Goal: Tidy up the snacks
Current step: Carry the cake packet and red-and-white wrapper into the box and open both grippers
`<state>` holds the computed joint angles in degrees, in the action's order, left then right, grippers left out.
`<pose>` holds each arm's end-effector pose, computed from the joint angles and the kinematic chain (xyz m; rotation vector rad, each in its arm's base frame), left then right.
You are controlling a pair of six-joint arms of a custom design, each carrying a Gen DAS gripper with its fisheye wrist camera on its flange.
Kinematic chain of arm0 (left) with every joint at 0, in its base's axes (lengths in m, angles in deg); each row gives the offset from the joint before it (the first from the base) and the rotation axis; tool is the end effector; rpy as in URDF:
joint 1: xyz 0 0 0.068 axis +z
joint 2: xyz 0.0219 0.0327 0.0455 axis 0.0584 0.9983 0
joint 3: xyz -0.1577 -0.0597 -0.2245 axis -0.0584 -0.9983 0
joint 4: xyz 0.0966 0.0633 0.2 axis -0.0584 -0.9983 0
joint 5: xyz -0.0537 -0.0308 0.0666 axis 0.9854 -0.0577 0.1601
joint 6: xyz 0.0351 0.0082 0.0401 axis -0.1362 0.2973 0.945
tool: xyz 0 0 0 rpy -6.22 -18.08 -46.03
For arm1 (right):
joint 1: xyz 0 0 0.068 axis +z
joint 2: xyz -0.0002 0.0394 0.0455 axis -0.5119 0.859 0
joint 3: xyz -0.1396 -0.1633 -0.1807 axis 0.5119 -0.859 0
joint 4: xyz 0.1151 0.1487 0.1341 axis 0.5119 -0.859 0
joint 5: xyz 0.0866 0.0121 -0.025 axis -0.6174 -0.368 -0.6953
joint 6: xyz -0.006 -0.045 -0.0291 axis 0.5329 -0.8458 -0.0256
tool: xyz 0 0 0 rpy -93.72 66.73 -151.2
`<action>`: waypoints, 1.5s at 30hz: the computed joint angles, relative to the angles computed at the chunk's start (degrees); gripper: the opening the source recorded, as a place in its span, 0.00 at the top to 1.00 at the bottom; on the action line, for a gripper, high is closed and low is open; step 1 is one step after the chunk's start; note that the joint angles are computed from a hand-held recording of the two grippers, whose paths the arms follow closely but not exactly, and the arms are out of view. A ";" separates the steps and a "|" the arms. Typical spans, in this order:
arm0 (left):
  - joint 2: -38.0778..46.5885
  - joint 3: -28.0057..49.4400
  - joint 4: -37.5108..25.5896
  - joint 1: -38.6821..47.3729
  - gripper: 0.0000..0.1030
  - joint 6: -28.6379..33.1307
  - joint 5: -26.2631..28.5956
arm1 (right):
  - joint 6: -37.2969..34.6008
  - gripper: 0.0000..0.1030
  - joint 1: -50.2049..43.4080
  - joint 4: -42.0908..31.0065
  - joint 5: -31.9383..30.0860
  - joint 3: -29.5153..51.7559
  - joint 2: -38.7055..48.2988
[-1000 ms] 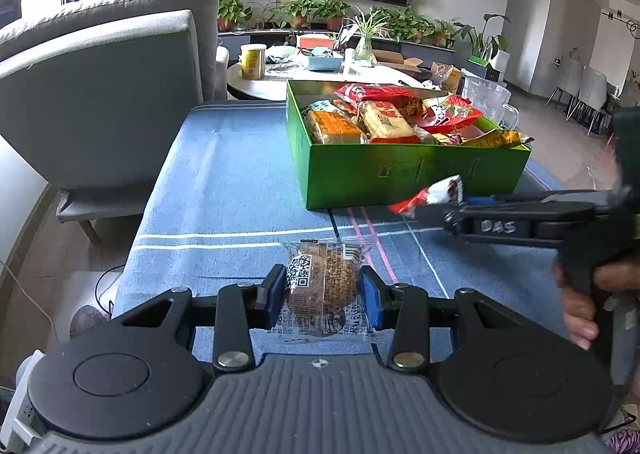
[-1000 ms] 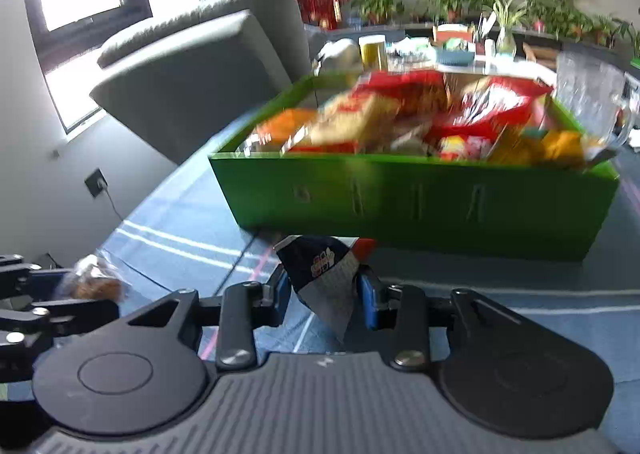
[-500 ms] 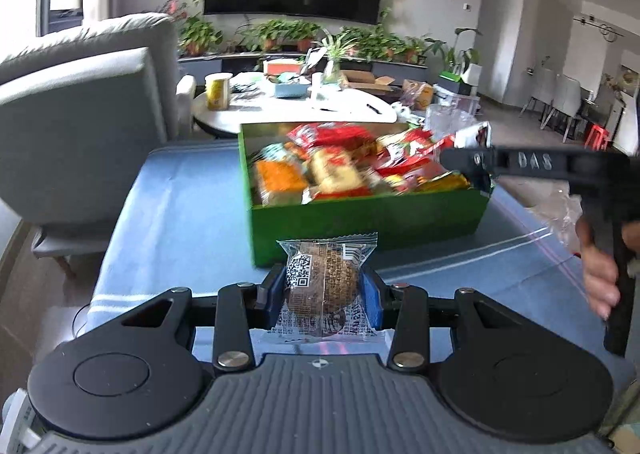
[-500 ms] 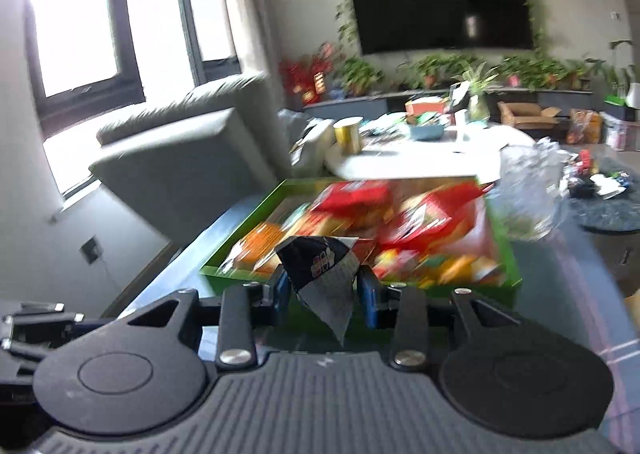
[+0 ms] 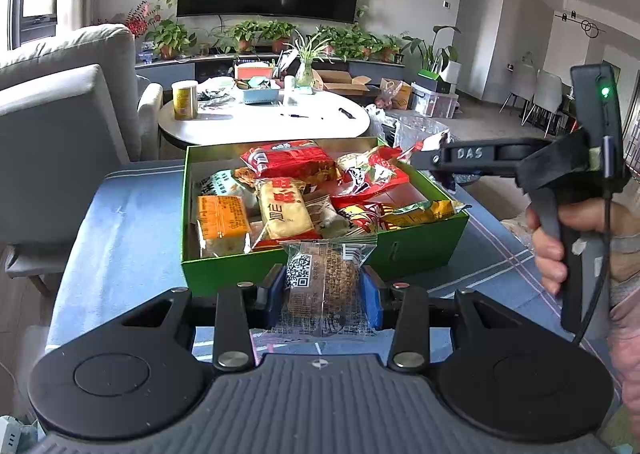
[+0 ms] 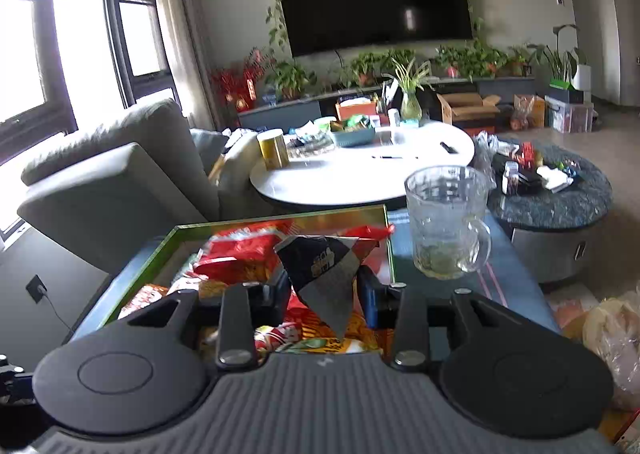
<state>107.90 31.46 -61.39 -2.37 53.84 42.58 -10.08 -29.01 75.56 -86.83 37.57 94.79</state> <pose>0.1503 -0.0306 0.2195 0.5667 2.1285 -0.4473 0.1615 0.0044 0.2061 0.2063 2.0450 0.1360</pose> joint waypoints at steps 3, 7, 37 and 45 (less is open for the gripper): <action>2.05 0.19 1.52 -1.17 0.64 -0.93 -1.29 | -0.24 0.25 -0.94 1.89 -0.55 -1.12 2.09; 4.33 0.49 3.23 -3.18 0.64 -2.23 -3.30 | -0.18 0.25 -0.72 2.17 1.52 -2.03 2.70; 24.83 11.75 15.77 -16.95 0.64 -7.58 -14.51 | 1.74 0.25 -0.14 5.34 -4.87 3.35 6.08; 30.41 13.55 19.44 -18.66 0.64 -8.28 -17.32 | 2.91 0.25 -1.95 7.40 -6.78 4.80 10.27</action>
